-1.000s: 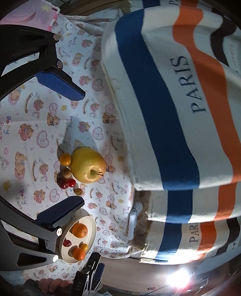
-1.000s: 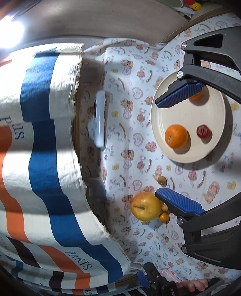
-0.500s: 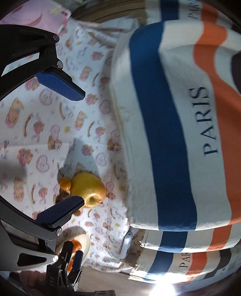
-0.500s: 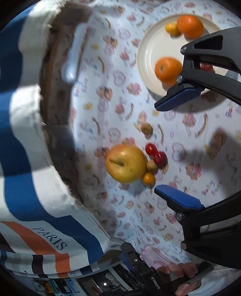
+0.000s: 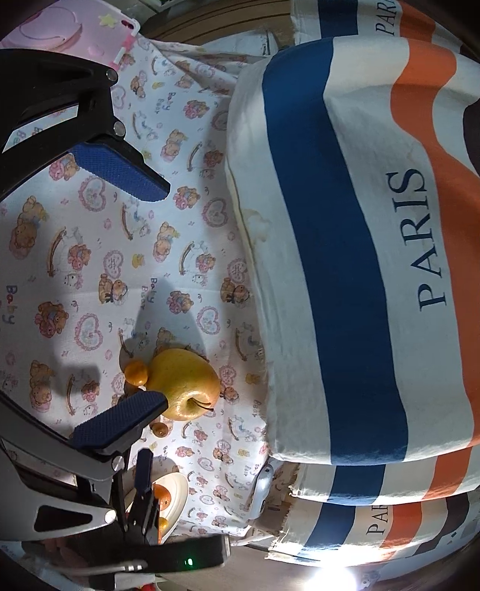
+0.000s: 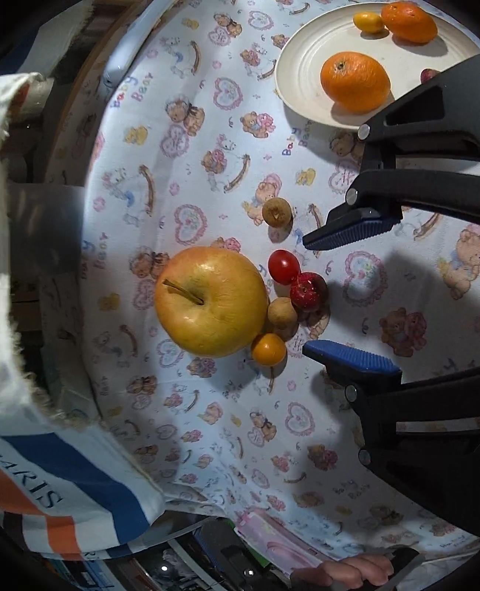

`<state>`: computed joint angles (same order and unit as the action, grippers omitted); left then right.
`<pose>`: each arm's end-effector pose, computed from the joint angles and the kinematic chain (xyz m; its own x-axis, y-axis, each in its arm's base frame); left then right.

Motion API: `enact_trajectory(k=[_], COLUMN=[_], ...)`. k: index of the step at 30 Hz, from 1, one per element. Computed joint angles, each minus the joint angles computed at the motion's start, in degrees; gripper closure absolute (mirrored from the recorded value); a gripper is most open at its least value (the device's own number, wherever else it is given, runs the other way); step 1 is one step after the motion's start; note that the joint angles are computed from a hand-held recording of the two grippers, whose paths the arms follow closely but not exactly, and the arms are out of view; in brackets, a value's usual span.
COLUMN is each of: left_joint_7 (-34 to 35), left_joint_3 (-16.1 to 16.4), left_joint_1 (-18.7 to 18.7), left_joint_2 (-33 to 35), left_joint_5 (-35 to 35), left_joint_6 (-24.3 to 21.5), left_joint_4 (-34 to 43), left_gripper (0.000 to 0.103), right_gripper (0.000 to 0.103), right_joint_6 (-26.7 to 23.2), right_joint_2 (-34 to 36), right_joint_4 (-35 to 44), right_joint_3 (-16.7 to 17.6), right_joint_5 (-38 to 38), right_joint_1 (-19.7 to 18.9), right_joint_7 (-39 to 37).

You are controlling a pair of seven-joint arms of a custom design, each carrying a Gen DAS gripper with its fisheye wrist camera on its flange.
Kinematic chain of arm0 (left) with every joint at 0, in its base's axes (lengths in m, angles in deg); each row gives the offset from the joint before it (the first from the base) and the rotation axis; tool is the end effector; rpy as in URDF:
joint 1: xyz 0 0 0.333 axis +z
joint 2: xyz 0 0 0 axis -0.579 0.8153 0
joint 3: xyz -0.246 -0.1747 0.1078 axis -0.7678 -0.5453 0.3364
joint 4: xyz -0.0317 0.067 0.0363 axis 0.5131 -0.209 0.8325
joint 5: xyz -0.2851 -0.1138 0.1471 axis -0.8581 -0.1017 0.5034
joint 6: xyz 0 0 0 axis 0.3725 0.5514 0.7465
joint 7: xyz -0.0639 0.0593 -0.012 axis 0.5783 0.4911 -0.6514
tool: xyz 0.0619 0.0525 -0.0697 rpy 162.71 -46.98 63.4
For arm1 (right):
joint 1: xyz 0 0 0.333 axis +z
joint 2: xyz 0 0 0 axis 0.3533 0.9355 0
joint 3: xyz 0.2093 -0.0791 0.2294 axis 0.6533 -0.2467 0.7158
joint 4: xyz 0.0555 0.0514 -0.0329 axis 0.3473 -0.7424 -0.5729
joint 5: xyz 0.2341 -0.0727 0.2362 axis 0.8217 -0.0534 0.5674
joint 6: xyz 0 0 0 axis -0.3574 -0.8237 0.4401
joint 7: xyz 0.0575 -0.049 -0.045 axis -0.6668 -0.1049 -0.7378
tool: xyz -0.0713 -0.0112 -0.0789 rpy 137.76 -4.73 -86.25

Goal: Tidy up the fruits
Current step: 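Close the right gripper on the small red fruit beside the apple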

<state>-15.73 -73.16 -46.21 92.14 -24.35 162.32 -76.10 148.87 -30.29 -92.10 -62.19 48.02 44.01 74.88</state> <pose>0.5876 -0.2551 0.5097 -0.4192 -0.9025 0.0988 -0.4141 0.0932 -0.9055 0.5779 0.2039 0.4859 0.0305 -0.9984 -0.0474 -0.7156 0.0113 -0.6984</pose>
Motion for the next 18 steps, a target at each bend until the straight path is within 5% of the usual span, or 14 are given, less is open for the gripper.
enact_trajectory(k=[18], left_joint_7=[0.9], left_joint_3=[-3.3], left_joint_1=[2.4], left_joint_2=[0.4], left_joint_5=[0.5], left_joint_6=[-1.6], left_joint_4=[0.3], left_gripper=[0.001], right_gripper=[0.074], right_joint_6=[-5.3], right_joint_2=[5.1], right_joint_4=[6.5], right_joint_3=[0.0], right_joint_5=[7.2], right_joint_1=[0.4], right_joint_7=[-5.5])
